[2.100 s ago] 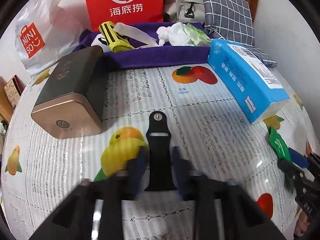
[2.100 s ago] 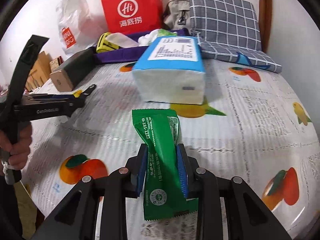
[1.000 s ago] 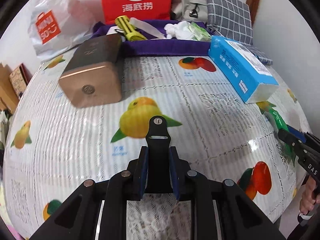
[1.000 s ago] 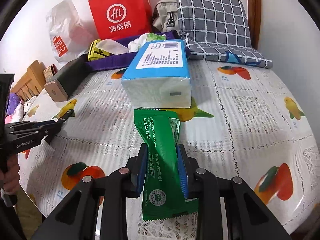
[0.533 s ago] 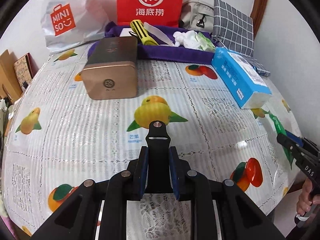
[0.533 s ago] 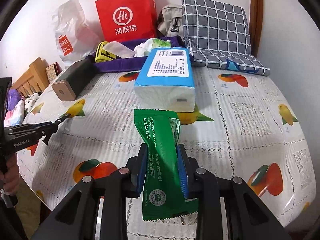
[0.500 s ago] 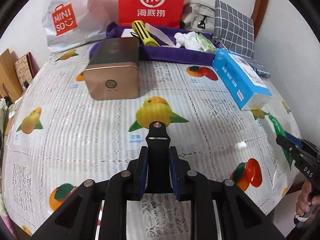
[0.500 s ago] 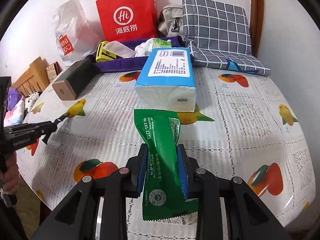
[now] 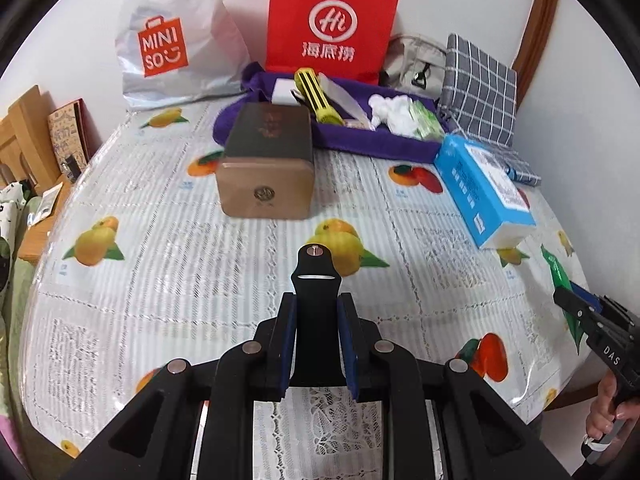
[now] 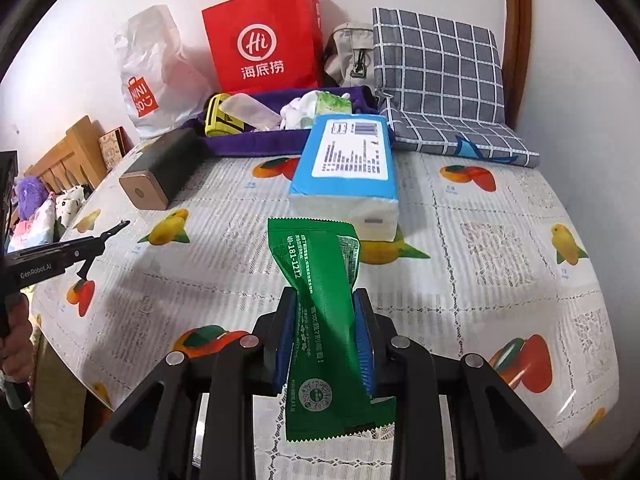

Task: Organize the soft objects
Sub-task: 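Carry the watch strap with the left tool while the right tool carries the green packet toward the towel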

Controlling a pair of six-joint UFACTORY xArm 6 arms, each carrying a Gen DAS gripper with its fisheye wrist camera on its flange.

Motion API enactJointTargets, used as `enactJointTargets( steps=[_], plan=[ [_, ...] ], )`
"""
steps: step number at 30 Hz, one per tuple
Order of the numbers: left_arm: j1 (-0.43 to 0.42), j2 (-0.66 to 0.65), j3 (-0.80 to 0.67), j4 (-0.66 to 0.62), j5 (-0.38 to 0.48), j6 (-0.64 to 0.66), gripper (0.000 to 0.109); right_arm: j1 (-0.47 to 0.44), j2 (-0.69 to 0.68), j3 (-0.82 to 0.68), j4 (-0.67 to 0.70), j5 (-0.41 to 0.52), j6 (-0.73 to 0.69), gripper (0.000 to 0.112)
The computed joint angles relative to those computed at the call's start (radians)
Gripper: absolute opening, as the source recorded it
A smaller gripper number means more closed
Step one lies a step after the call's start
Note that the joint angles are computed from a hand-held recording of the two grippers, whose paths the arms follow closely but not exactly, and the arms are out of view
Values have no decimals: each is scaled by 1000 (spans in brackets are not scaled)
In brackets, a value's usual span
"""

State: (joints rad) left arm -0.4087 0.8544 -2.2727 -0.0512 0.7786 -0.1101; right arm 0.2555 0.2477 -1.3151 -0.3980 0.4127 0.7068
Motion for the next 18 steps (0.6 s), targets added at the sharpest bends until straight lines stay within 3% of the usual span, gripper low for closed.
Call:
enactJointTargets(
  steps=[18],
  plan=[
    [12, 10, -126, 46, 47, -47, 20, -8, -36, -77, 11, 27, -35, 28]
  ],
)
